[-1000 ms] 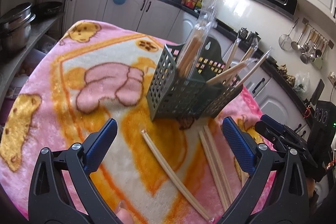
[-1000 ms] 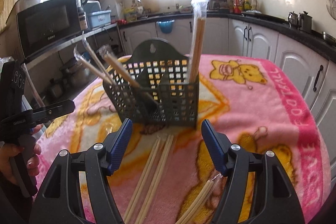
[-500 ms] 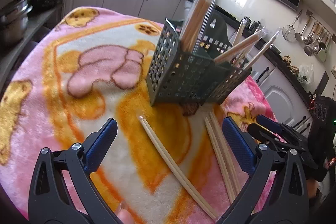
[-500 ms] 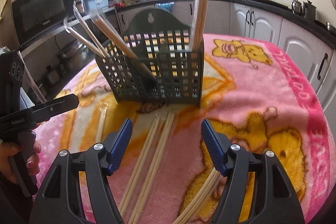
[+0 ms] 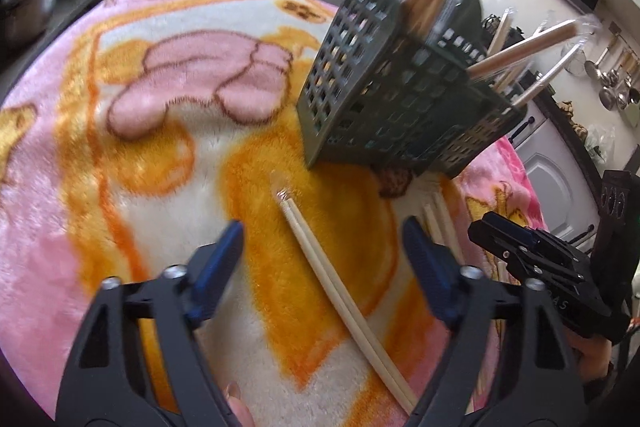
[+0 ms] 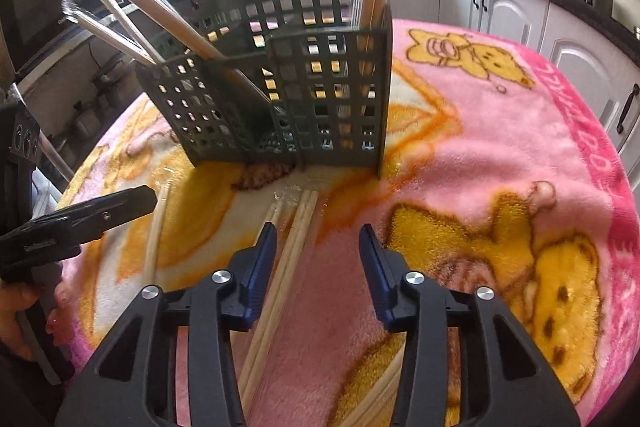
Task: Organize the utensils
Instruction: 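Close the left gripper on a chopstick while the right gripper grasps another chopstick, then lift the held chopsticks with both grippers and carry them toward the caddy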
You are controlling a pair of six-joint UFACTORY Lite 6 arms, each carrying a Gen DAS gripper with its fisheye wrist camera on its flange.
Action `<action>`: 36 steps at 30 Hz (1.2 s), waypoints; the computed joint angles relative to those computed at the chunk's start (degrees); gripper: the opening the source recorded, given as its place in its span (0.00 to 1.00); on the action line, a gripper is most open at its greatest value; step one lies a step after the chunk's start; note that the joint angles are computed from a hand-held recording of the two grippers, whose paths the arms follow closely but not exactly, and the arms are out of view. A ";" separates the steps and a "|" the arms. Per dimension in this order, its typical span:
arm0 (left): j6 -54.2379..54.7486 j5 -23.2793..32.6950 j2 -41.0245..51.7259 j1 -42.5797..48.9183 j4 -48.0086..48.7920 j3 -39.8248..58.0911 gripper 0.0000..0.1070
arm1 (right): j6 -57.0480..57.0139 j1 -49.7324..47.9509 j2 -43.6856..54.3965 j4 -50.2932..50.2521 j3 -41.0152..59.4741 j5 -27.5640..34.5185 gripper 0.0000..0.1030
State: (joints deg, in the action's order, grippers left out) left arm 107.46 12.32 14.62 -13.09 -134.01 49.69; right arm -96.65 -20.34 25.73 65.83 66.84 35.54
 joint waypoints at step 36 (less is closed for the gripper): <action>-14.88 5.88 7.16 7.89 16.23 5.38 0.07 | 18.02 3.22 13.35 -9.70 17.07 3.09 0.09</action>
